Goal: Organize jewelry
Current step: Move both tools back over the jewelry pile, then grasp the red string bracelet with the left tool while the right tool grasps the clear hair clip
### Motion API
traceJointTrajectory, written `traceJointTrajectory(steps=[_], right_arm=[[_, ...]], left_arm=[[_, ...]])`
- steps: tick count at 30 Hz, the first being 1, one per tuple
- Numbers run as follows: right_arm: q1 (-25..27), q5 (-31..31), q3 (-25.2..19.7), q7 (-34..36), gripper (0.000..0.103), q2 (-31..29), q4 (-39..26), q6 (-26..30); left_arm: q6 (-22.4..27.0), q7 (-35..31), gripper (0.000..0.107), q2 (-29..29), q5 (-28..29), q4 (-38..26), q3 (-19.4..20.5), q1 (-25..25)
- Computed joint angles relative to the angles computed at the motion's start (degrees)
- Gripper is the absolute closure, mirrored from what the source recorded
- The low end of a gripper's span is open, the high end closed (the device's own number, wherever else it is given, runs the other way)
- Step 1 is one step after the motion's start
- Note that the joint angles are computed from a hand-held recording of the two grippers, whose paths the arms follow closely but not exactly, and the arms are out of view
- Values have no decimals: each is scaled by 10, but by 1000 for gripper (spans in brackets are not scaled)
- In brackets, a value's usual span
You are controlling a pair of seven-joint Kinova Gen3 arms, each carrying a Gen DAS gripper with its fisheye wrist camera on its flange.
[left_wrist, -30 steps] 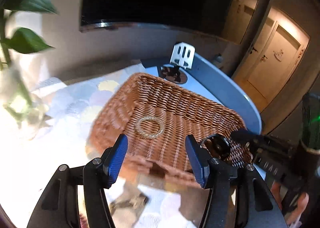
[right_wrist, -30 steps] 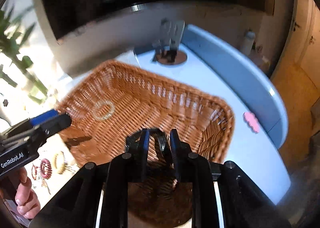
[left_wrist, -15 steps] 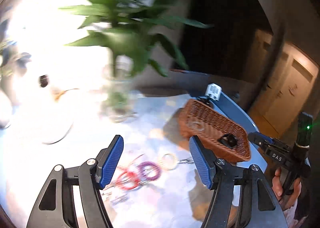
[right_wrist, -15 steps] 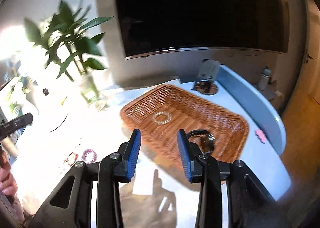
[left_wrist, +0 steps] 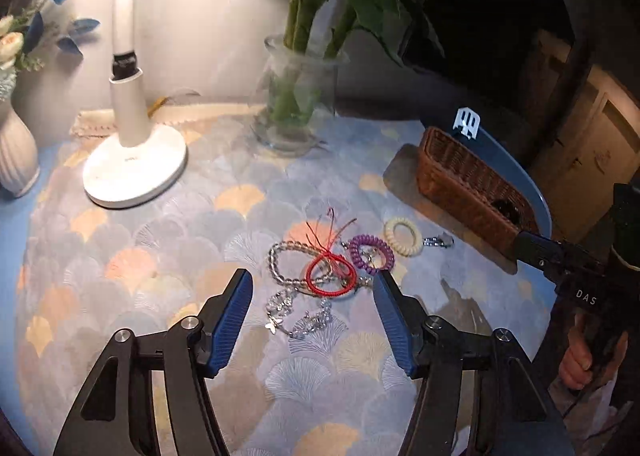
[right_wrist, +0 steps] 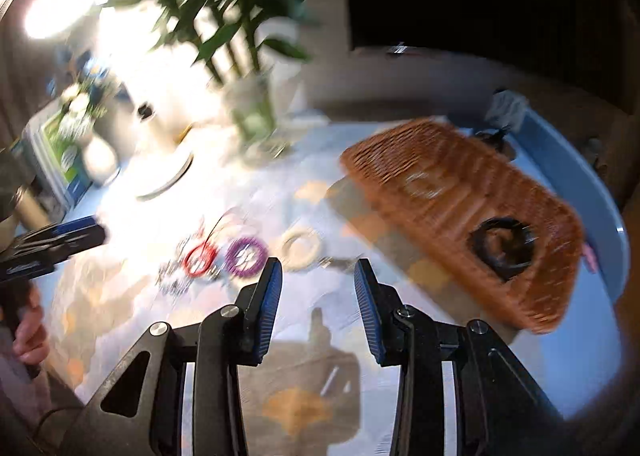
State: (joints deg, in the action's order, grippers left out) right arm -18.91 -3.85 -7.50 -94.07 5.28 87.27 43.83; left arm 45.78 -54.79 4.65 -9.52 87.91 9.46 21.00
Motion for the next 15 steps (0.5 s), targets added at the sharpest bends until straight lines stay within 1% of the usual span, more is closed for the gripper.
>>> traceJointTrajectory(steps=[2, 4, 8, 10, 12, 14, 15], right_arm=[[3, -26, -7, 30, 63, 15, -1, 6], [10, -61, -13, 68, 63, 33, -4, 14], [-1, -65, -18, 92, 63, 69, -22, 29], [-5, -70, -21, 104, 63, 87, -38, 41], [-7, -77, -25, 117, 63, 106, -56, 54], [-17, -70, -24, 120, 63, 118, -67, 59], [-24, -63, -24, 120, 63, 122, -69, 58]], left_arm=[[14, -39, 57, 29, 27, -18, 2, -9], [28, -73, 58, 56, 50, -37, 1, -15], [41, -120, 58, 92, 80, -60, -6, -24], [47, -140, 61, 106, 92, -72, -8, -27], [56, -153, 71, 119, 95, -84, -11, -24], [62, -163, 78, 132, 98, -95, -13, -23], [65, -167, 79, 137, 100, -100, -14, -23]])
